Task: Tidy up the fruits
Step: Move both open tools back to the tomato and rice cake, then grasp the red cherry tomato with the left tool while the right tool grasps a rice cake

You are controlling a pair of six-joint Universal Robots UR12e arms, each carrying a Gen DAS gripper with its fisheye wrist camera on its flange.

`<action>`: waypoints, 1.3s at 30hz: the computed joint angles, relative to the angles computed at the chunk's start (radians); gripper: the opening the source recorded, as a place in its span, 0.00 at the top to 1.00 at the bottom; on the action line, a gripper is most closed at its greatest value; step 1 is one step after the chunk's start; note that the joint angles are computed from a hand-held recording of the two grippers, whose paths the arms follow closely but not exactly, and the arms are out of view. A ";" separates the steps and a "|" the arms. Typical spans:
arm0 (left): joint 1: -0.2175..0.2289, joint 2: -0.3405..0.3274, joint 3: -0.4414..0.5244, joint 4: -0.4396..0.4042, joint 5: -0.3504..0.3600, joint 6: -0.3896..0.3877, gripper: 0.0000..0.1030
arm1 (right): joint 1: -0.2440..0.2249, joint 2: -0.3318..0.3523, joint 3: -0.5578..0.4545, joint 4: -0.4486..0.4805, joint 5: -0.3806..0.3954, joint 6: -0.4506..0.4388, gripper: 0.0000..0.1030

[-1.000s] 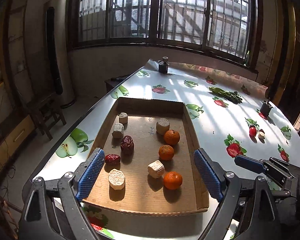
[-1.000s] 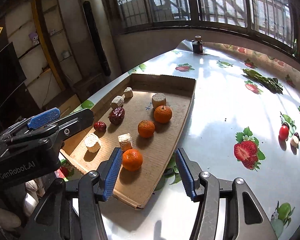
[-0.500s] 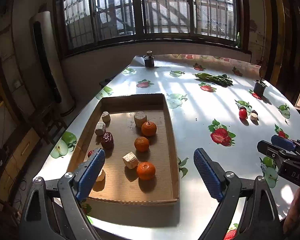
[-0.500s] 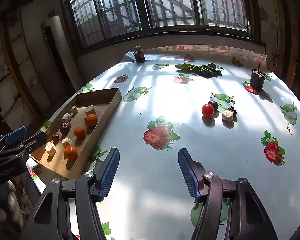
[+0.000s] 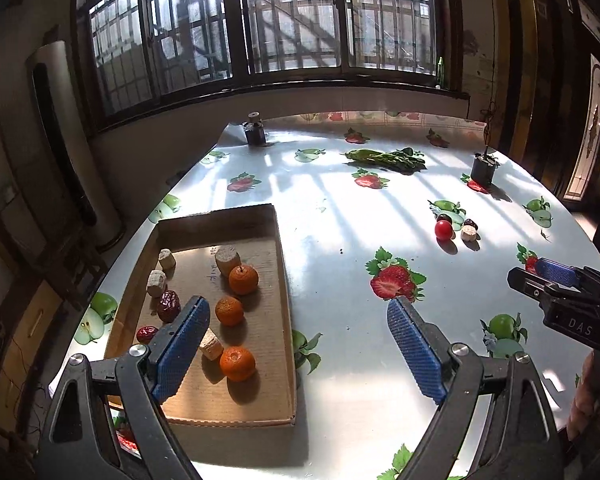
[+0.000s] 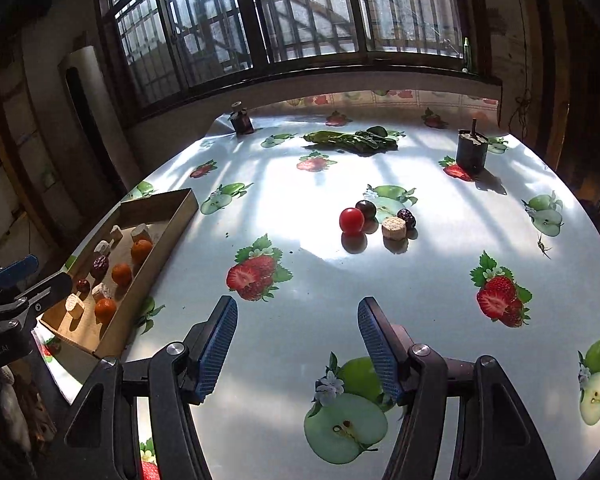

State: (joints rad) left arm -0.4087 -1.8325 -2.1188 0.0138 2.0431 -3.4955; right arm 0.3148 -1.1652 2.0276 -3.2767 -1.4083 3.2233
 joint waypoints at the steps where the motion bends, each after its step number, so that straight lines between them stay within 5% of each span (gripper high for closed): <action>1: 0.004 -0.003 0.008 0.004 -0.015 0.002 0.13 | -0.009 -0.002 -0.003 0.006 -0.011 0.004 0.35; 7: 0.015 -0.038 0.054 0.011 -0.077 -0.003 0.13 | -0.056 0.012 -0.054 0.091 -0.074 0.044 0.35; 13: 0.031 -0.072 0.083 -0.043 -0.147 -0.012 0.13 | -0.039 0.106 -0.177 0.198 -0.162 -0.009 0.37; 15: 0.040 -0.077 0.088 -0.062 -0.161 -0.026 0.13 | -0.041 0.134 -0.213 0.226 -0.150 0.025 0.45; 19: 0.061 -0.087 0.098 -0.083 -0.196 -0.053 0.13 | -0.052 0.177 -0.264 0.244 -0.080 0.113 0.45; 24: 0.071 -0.115 0.128 -0.103 -0.236 -0.048 0.13 | -0.034 0.217 -0.314 0.281 -0.119 0.121 0.45; 25: 0.071 -0.122 0.135 -0.105 -0.244 -0.045 0.13 | -0.030 0.221 -0.315 0.266 -0.138 0.119 0.45; 27: 0.069 -0.138 0.154 -0.110 -0.257 -0.037 0.13 | -0.029 0.224 -0.317 0.264 -0.147 0.116 0.68; 39: 0.049 -0.308 0.372 -0.174 -0.389 0.067 0.19 | -0.080 0.151 -0.202 0.245 -0.091 0.155 0.69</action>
State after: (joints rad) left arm -0.3601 -2.1402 -1.7471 -0.1599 1.6543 -3.4289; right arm 0.2344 -1.0144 1.8252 -3.0314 -1.4995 3.3786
